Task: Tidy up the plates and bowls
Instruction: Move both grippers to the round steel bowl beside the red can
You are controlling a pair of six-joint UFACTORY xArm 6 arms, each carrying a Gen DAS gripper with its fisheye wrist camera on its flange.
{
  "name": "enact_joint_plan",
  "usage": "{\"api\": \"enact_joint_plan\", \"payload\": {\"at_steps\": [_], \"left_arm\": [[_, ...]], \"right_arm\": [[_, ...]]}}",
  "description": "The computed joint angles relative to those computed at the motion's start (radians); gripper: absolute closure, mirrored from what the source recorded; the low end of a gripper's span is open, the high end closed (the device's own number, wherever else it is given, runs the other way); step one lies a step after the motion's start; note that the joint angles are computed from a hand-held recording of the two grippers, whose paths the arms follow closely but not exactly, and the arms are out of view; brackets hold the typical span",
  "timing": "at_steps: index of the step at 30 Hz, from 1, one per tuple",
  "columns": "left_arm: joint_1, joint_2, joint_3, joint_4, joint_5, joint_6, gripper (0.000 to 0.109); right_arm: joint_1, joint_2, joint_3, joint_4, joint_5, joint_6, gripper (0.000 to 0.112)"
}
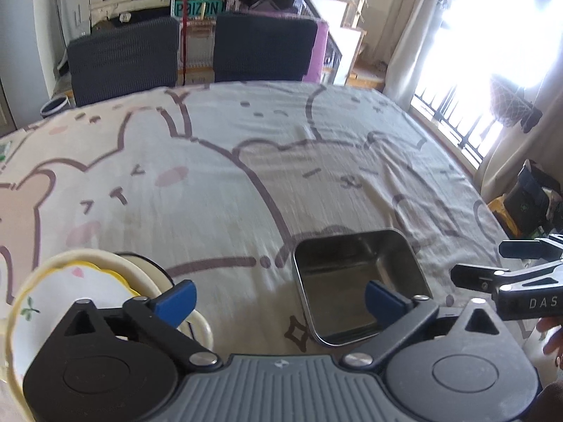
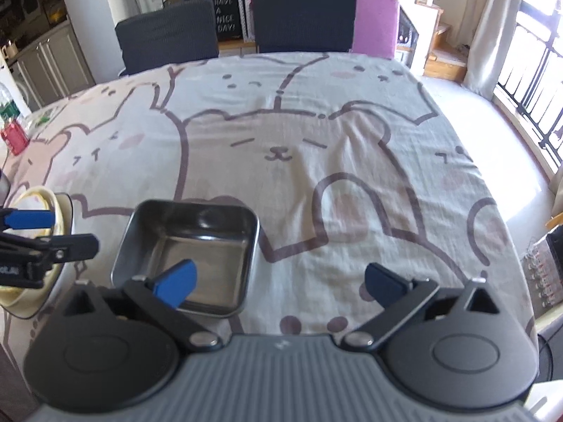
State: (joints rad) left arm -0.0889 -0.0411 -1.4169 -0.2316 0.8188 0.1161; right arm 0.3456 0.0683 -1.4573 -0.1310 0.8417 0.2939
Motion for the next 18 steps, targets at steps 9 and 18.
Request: {"api": "enact_joint_plan", "payload": {"at_steps": [9, 18], "left_arm": [[0.089, -0.062, 0.031, -0.013, -0.030, 0.036, 0.006], [0.220, -0.099, 0.046, -0.022, -0.051, 0.052, 0.006]], "right_arm": [[0.026, -0.007, -0.009, -0.113, -0.032, 0.130, 0.010], [0.099, 0.104, -0.148, -0.151, -0.066, 0.212, 0.010]]}}
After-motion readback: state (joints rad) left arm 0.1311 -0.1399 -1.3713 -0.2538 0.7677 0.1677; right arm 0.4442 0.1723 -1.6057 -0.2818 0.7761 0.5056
